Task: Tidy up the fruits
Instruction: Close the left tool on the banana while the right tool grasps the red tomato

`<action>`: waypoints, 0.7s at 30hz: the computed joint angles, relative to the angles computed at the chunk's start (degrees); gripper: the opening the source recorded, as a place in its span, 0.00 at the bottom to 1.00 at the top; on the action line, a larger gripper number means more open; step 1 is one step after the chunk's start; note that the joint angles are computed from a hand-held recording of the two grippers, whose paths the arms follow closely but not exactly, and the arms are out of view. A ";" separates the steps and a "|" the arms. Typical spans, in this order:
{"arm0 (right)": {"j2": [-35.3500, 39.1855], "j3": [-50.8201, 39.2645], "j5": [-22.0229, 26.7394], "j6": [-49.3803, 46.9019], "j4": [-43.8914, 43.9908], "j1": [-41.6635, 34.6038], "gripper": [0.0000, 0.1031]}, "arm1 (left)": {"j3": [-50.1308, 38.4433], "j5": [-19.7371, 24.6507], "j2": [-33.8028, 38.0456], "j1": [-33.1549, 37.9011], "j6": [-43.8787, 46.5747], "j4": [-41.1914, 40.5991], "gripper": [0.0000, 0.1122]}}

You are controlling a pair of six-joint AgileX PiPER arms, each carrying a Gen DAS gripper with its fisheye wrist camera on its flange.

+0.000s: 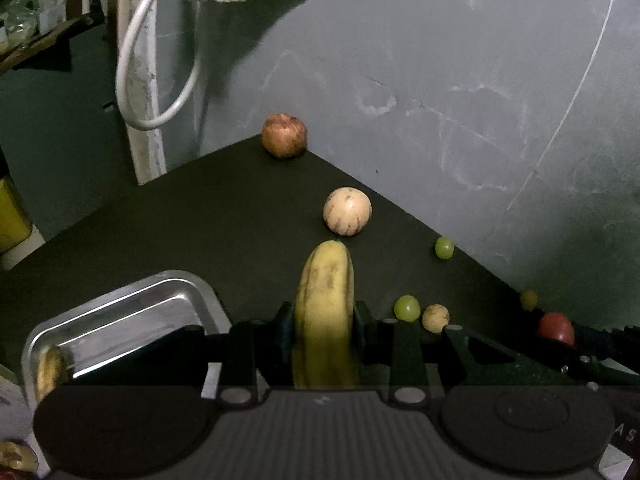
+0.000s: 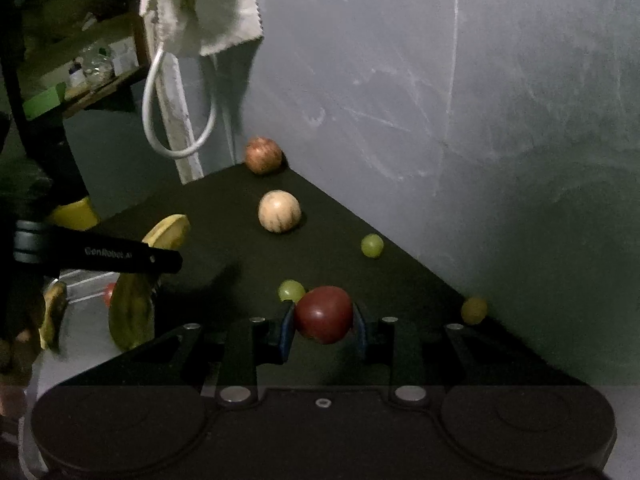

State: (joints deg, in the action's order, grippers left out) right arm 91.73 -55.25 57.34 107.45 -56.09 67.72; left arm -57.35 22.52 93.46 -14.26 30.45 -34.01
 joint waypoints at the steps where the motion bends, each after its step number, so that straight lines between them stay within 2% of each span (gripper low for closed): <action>1: 0.04 -0.58 0.40 -0.35 -0.12 0.37 0.31 | 0.54 0.14 -0.81 0.39 0.25 -0.21 0.29; 11: 1.64 -7.95 4.04 -4.64 -1.39 3.51 0.31 | 4.28 1.86 -8.06 5.61 2.52 -1.67 0.29; 21: 4.78 -15.51 3.22 -10.19 -2.54 4.36 0.31 | 7.16 4.35 -13.45 15.16 5.54 -3.36 0.29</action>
